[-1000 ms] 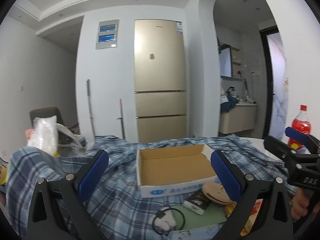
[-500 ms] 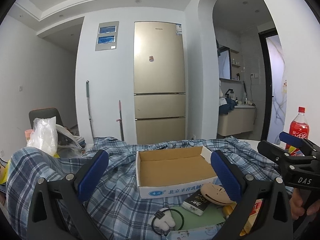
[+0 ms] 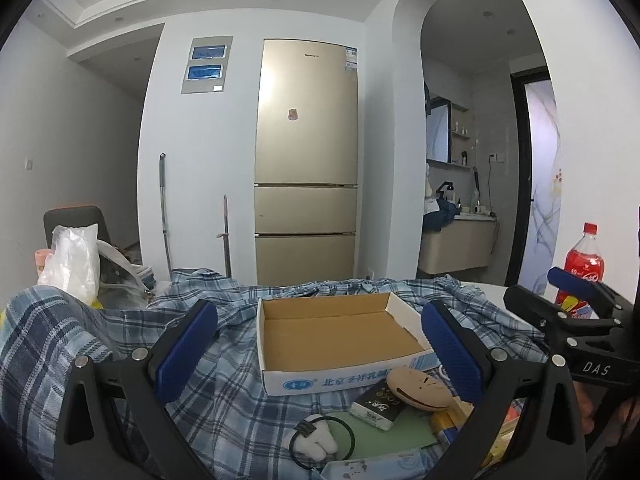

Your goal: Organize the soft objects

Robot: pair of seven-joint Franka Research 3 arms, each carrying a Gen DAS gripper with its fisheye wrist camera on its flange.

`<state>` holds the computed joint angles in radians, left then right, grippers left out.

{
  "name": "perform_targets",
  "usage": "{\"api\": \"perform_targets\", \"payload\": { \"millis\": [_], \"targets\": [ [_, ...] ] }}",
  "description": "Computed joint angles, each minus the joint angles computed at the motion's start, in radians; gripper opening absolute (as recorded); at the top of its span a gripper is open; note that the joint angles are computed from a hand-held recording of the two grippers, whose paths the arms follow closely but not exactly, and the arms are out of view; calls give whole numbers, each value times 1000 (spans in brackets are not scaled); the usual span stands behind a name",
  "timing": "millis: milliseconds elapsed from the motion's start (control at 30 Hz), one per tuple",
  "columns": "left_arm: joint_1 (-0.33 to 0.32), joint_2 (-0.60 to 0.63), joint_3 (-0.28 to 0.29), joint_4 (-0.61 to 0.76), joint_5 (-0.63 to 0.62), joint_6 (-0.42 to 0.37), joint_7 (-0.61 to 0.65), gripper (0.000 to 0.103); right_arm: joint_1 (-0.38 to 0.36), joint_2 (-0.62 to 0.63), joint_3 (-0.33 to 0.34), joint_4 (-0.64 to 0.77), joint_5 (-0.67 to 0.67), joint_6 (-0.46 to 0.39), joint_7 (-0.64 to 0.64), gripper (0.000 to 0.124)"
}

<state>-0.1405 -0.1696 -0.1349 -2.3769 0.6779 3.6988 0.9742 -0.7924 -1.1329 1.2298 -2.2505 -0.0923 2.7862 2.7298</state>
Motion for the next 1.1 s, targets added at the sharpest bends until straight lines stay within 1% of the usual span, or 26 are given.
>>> {"api": "perform_targets", "payload": {
  "millis": [100,167,300,433,567,667,733,833,900,1100],
  "targets": [
    [6,-9,-27,-15,-49,-1,66,103,6,-8,-3,-9,2,4,9,103],
    [1,-10,-26,-20,-57,6,82,103,11,-17,-7,-16,3,7,18,103],
    [-11,-1,-3,-7,-14,8,40,103,11,-14,-5,-12,-4,7,14,103],
    [-17,13,25,27,80,-13,-57,103,9,-8,-3,-6,-10,8,2,103],
    [-7,16,18,34,105,-15,-79,103,6,-13,0,0,-12,4,-4,103],
    [1,10,5,24,86,-14,-50,103,4,-22,-1,4,-8,-10,-2,103],
    [0,10,4,26,86,-17,-46,103,9,-28,-5,-8,-3,6,6,103],
    [-5,15,16,37,118,-21,-79,103,10,-38,-8,-14,0,12,15,103],
    [-8,26,33,54,175,-9,-135,103,10,-42,-9,-13,-1,9,15,103],
    [10,45,37,89,263,-4,-235,103,9,-58,-8,-13,-3,7,17,103]
  ]
}}
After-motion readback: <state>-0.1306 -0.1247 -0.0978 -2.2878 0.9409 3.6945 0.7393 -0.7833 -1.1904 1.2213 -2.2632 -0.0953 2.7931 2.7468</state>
